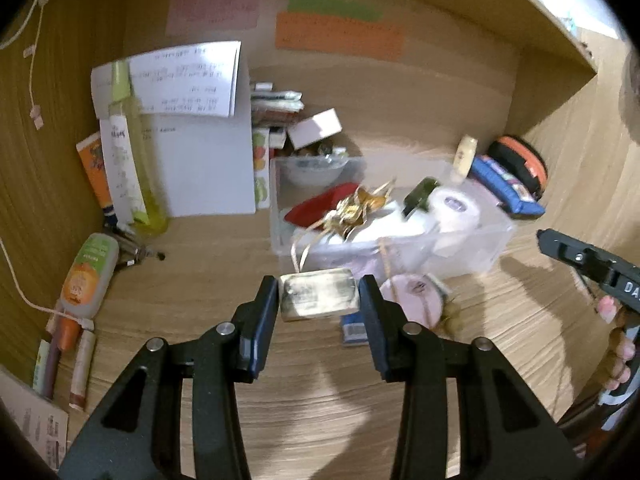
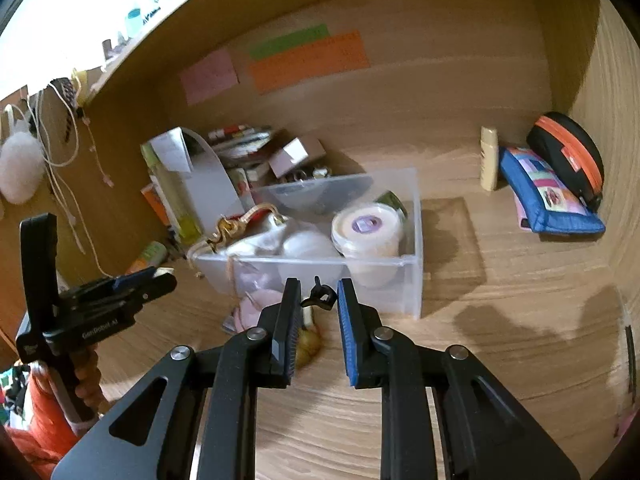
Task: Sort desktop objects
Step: 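Carry brass block with left tool over box while right tool carries black clip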
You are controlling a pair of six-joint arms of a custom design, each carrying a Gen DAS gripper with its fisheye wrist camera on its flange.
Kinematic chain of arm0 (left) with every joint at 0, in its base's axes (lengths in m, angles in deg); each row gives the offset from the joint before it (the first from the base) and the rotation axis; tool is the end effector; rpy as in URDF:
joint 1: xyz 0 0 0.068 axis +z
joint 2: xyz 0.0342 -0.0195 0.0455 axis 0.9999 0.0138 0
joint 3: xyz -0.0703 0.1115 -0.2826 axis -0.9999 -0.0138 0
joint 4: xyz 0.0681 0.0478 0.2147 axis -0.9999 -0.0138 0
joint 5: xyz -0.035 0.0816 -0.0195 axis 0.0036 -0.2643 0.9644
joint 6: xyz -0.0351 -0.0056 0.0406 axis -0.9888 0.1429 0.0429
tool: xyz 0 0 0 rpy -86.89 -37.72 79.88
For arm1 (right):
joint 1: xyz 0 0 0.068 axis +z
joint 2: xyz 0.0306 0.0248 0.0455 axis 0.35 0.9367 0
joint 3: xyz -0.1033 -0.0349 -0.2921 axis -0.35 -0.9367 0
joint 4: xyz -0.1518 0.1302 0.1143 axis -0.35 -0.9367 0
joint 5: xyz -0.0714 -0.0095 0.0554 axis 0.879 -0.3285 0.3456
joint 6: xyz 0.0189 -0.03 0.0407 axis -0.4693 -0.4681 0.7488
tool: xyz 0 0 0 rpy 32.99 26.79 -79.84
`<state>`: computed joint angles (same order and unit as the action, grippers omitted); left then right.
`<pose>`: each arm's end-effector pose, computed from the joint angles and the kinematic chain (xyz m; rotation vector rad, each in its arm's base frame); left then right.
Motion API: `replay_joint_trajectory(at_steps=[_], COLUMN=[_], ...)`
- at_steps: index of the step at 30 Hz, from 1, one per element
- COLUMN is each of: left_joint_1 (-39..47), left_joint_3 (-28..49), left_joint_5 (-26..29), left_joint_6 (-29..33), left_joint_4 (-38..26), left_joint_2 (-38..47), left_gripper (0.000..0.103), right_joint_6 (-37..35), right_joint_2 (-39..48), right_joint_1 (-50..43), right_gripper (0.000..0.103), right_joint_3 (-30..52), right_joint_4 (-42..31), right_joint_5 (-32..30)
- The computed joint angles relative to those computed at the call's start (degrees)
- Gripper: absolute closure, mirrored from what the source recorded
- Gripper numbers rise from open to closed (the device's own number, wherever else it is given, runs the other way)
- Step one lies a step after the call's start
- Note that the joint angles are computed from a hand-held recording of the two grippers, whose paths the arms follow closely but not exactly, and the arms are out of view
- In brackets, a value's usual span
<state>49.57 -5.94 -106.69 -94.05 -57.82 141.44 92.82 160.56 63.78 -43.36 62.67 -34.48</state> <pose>0.1390 -0.0948 0.1801 0.0154 2.1971 -0.1279 0.1624 0.1508 0.1800 -0.4376 2.1249 0.5883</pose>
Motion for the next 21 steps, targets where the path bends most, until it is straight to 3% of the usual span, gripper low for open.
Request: replay_joint_trajectory(at_steps=[11, 21], left_joint_1=[0.28, 5.68], left_joint_3=[2.96, 7.70], left_joint_5=[-1.06, 4.74], left_joint_6=[0.01, 2.91], left_joint_4=[-2.98, -0.34], left_joint_2=[-3.61, -1.13], left_gripper=[0.062, 0.062], right_joint_6=[-0.84, -1.74], right_joint_2=[0.64, 5.89], right_joint_1=[-3.51, -5.80], right_gripper=[0.086, 0.086], right_joint_3=[3.82, 10.57], right_joint_4=[0.55, 0.52], right_joint_5=[-3.39, -7.68])
